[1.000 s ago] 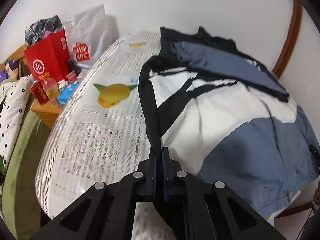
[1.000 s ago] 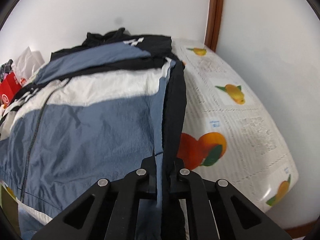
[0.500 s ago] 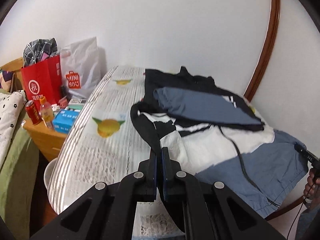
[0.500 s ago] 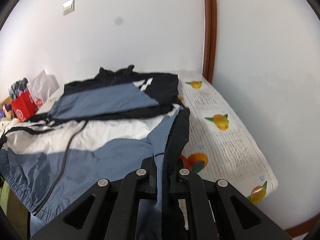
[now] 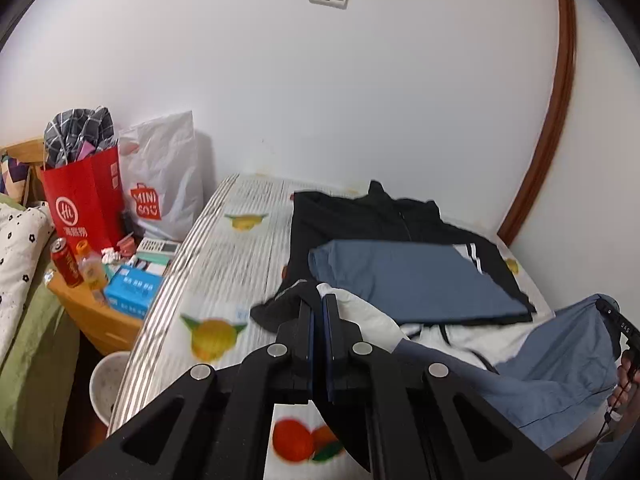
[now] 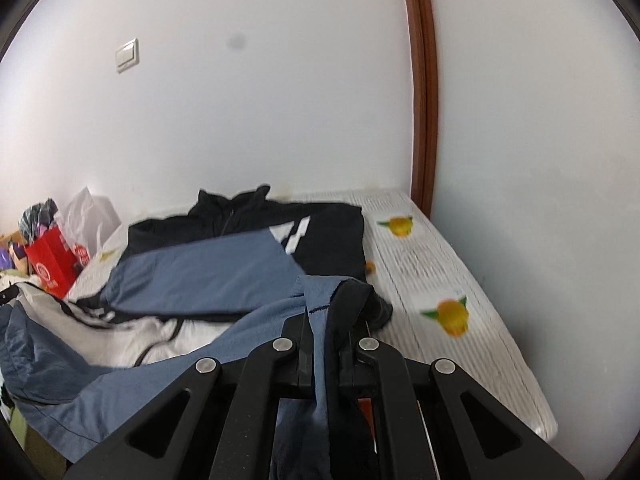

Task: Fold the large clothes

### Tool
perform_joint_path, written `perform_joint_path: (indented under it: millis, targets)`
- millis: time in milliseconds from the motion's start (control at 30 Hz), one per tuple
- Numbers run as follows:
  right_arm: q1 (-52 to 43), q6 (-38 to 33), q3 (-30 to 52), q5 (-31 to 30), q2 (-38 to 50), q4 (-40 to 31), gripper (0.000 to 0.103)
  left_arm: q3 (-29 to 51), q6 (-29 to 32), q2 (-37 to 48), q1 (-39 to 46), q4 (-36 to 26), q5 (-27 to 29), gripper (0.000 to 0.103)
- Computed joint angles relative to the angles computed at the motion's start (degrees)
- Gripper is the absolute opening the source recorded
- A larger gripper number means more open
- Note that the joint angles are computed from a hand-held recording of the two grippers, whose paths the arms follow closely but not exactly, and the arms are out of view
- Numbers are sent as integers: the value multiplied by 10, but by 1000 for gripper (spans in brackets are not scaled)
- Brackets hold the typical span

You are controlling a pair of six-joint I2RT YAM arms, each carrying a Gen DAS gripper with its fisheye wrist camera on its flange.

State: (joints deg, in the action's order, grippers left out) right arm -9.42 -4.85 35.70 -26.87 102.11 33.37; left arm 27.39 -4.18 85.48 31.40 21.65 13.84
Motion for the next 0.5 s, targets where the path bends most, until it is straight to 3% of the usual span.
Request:
perform_joint_path:
  millis: [500]
  targets:
    - [62, 107, 295, 22, 160, -130, 4, 250, -48, 220, -23, -33, -46, 5]
